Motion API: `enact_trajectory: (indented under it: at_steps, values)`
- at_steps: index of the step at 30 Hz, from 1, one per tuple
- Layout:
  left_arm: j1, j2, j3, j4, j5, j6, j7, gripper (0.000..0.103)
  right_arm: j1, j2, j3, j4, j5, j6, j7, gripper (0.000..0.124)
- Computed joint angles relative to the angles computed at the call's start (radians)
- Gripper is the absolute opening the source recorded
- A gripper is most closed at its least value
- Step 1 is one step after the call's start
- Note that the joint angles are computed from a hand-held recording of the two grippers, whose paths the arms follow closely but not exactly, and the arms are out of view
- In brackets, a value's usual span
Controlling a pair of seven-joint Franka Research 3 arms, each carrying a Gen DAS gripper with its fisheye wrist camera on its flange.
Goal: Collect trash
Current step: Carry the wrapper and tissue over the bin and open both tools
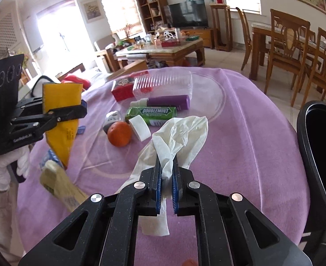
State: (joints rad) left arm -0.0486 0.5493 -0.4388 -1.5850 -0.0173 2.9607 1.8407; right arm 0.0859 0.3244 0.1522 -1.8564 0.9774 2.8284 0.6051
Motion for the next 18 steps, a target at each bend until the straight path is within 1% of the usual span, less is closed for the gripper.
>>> enact_trajectory:
  at_steps: [1,3,7,9,12,14,16,18]
  values:
    - [0.011,-0.012,-0.013,-0.019,-0.012,0.034,-0.002,0.016,-0.015,-0.018,0.019,-0.015,0.049,0.011,-0.043,0.008]
    - [-0.003,-0.036,0.0,-0.046,-0.009,0.092,-0.04,0.016,-0.035,-0.053,0.045,-0.038,0.167,0.019,-0.139,0.008]
    - [0.03,-0.049,-0.06,-0.064,0.0,0.171,-0.091,0.016,-0.04,-0.126,0.033,-0.074,0.368,-0.006,-0.309,0.008]
    - [0.044,-0.037,-0.098,-0.05,0.011,0.189,-0.111,0.016,-0.032,-0.161,0.01,-0.091,0.43,-0.014,-0.363,0.008]
    - [0.026,-0.02,-0.11,-0.02,0.047,0.201,-0.15,0.016,-0.021,-0.21,-0.035,-0.117,0.497,-0.037,-0.42,0.008]
    - [0.012,0.003,-0.12,0.013,0.073,0.192,-0.169,0.016,-0.013,-0.237,-0.07,-0.13,0.53,-0.042,-0.444,0.008]
    - [-0.041,0.034,-0.092,0.067,0.102,0.181,-0.197,0.016,-0.01,-0.261,-0.105,-0.144,0.554,-0.049,-0.462,0.008]
    - [-0.072,0.076,-0.095,0.125,0.12,0.166,-0.209,0.016,-0.014,-0.285,-0.135,-0.162,0.582,-0.056,-0.487,0.008]
